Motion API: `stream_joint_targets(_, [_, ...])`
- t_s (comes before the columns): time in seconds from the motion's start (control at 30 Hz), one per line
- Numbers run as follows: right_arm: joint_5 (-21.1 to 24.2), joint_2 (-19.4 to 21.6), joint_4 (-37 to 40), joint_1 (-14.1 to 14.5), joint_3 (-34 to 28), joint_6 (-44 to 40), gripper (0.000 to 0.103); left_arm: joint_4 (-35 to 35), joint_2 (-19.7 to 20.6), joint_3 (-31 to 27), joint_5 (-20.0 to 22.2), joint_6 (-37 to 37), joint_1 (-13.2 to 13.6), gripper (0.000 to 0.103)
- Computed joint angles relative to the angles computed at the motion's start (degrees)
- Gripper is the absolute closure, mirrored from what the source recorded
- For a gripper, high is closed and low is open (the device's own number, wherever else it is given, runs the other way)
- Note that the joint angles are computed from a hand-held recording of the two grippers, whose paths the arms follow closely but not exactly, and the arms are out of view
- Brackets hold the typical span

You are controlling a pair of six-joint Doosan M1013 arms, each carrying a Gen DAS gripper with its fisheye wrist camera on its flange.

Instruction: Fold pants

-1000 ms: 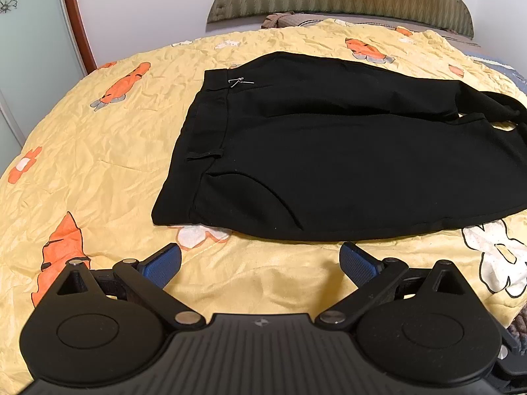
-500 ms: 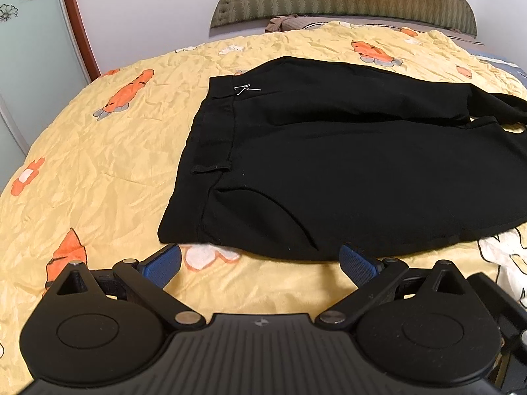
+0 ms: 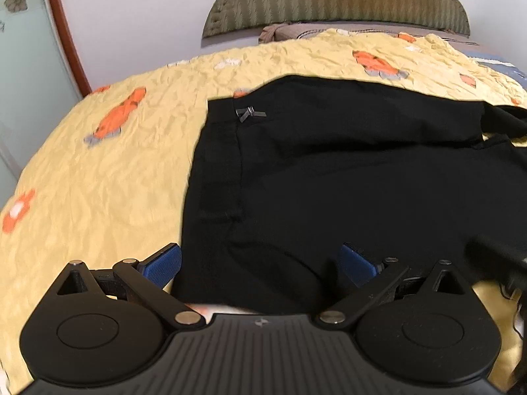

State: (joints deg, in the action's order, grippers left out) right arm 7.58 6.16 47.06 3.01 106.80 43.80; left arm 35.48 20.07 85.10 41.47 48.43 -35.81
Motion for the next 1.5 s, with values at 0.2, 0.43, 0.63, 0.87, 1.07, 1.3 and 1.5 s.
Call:
stream_joint_targets(0.2, [1.8,3.9,28.6,-2.2,-5.5,-35.9,0.001,-3.2,2.6,-5.2,-0.7,5.2,4.1,0.0])
stream_joint_targets(0.43, [12.5,12.4,8.1,-5.7,-18.5,-22.2,0.017,-3.7,8.2,-13.7,-0.7,7.7,7.9,0.0])
stream_joint_targets(0.63, [20.9,21.4,-12.7,-7.1,-32.5,-3.4,0.025,-19.7,15.1,-24.5,2.8,18.2,11.9,0.0])
stream_joint_targets(0.87, [39.1,32.6,-15.6,-10.1,-50.1,1.0,0.028,-35.9,23.3,-36.6,9.3,28.1,14.9,0.0])
stream_joint_targets(1.07, [53.2,40.6,-15.2,-11.9,-63.6,1.5,0.027,-36.7,27.7,-43.1,13.2,29.6,15.1,0.0])
stream_joint_targets(1.3, [58.9,43.4,-16.3,-11.9,-67.6,1.4,0.069,-37.9,26.5,-41.0,9.8,28.8,14.9,0.063])
stream_joint_targets(1.5, [53.1,39.8,-16.4,-11.4,-61.4,-0.6,0.099,-41.0,25.3,-39.6,7.7,26.9,15.5,0.076])
